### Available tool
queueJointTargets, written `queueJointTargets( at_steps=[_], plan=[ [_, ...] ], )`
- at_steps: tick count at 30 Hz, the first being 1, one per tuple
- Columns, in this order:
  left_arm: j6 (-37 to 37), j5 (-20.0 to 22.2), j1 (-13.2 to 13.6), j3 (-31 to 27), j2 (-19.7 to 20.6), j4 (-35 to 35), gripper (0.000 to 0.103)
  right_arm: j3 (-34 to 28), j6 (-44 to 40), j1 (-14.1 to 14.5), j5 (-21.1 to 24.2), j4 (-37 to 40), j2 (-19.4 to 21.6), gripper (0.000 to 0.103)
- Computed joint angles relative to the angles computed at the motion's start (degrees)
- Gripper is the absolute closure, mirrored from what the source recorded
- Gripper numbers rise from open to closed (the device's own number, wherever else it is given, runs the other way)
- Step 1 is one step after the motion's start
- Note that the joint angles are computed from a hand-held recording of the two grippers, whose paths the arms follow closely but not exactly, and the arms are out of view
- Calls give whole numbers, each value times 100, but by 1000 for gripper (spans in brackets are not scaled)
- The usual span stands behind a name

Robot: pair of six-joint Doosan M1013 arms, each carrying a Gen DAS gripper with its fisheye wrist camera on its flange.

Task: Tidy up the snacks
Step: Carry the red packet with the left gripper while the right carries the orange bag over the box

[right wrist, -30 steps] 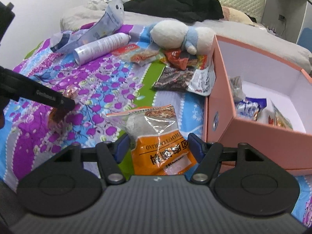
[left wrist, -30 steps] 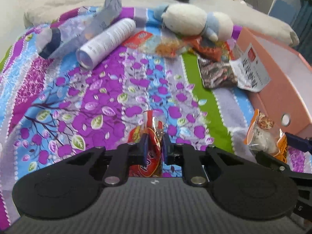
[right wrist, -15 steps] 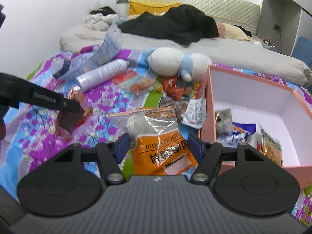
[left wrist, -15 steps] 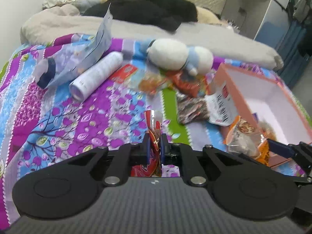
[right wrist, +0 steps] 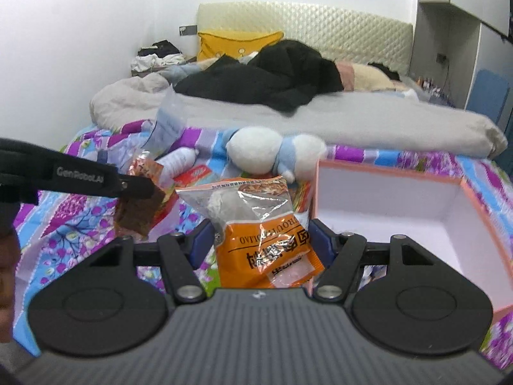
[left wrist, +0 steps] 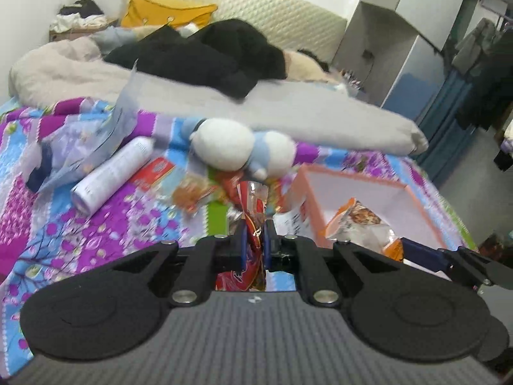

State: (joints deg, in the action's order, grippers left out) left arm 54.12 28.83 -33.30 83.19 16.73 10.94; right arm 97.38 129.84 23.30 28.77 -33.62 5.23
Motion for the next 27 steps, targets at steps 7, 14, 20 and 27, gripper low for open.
queueJointTargets(
  at_steps=[7, 14, 20, 27],
  plan=[
    [306, -67, -82, -530, 159, -211, 91, -200, 258, -144, 112, -477, -58, 35],
    [705, 44, -187, -1197, 492, -511, 91, -245, 745, -435, 97, -980, -130, 35],
    [1384, 356, -323, -1826, 959, -1115, 91, -120, 1100, -730, 162, -1232, -157, 35],
    [1945, 951, -459, -2536, 1626, -1636, 91, 63, 937, -1128, 336, -856, -70, 35]
  ],
)
